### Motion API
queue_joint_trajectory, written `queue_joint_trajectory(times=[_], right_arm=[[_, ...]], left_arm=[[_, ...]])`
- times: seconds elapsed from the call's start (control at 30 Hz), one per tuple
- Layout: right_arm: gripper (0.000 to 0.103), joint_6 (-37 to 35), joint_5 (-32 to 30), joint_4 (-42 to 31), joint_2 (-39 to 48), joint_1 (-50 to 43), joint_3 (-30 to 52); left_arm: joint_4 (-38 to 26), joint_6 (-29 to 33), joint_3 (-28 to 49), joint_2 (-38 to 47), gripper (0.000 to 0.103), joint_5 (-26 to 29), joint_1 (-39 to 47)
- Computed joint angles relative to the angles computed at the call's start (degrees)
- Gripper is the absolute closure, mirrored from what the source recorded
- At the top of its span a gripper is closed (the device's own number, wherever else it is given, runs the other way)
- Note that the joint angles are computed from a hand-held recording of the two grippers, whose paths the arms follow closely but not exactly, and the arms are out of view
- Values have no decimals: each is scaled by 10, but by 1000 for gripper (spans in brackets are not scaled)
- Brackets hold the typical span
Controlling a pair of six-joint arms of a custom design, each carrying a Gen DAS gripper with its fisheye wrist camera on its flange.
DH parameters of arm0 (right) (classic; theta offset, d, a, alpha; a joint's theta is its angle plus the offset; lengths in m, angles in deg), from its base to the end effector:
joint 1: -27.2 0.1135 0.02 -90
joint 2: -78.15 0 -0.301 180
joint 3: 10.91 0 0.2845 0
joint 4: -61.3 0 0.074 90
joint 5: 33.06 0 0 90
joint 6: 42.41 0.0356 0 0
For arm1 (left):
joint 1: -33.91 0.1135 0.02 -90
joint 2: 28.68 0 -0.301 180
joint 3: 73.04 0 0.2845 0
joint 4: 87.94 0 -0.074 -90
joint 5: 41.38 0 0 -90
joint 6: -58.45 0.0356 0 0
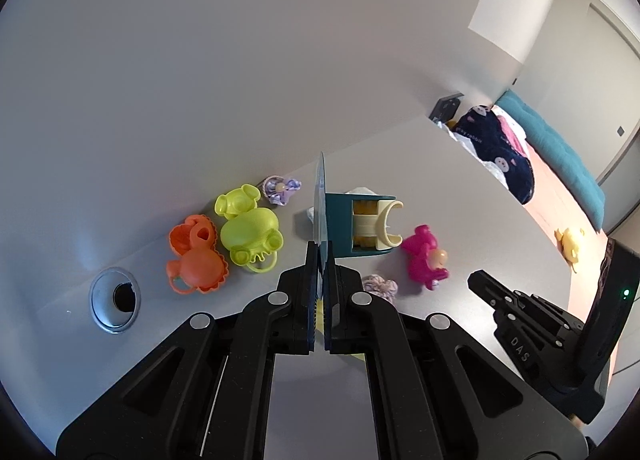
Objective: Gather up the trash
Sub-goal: 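Lift the blue toy with the left gripper while the right gripper grasps the pink doll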
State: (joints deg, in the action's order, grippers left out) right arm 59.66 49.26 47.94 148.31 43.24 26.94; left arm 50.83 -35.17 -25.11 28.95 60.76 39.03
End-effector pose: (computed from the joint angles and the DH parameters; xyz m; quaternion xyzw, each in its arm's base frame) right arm 0.2242 0.0694 0.1664 -0.0573 0.9226 0.1516 0.3501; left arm 0.2077 0.0111 0.2353 -0.0362 0.9371 -0.0953 0.3338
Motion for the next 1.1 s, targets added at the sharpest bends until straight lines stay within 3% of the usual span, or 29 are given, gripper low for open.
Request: queue_joint_trajectory(times=[0.1,0.2,0.23,0.27,0.3,0.67,0.73,0.9,1.1], right_arm=[[103,-6,-30,-34,-4,-12,13],[99,3,-17,-31,-1,-10,15],[79,8,-15,-26,9,-10,18],[47,14,-5,-22,15,-7,20],[41,21,16,-6,21,1,18],[44,33,49,43,160,33,76],[46,35,53,51,173,36,81],[62,25,58,47,199,38,97],[63,26,37,46,175,23,79]], left_arm=[[-18,3,3,-18,102,-1,0],[-27,5,2,-32,102,3,5],[-29,7,2,-34,102,6,9],[-30,9,1,-35,102,6,11],[-30,12,-1,-34,102,7,15],[2,28,1,15,102,0,20],[8,29,0,22,102,-5,18],[19,34,-3,36,102,-8,18],[20,32,-4,36,102,-7,12]])
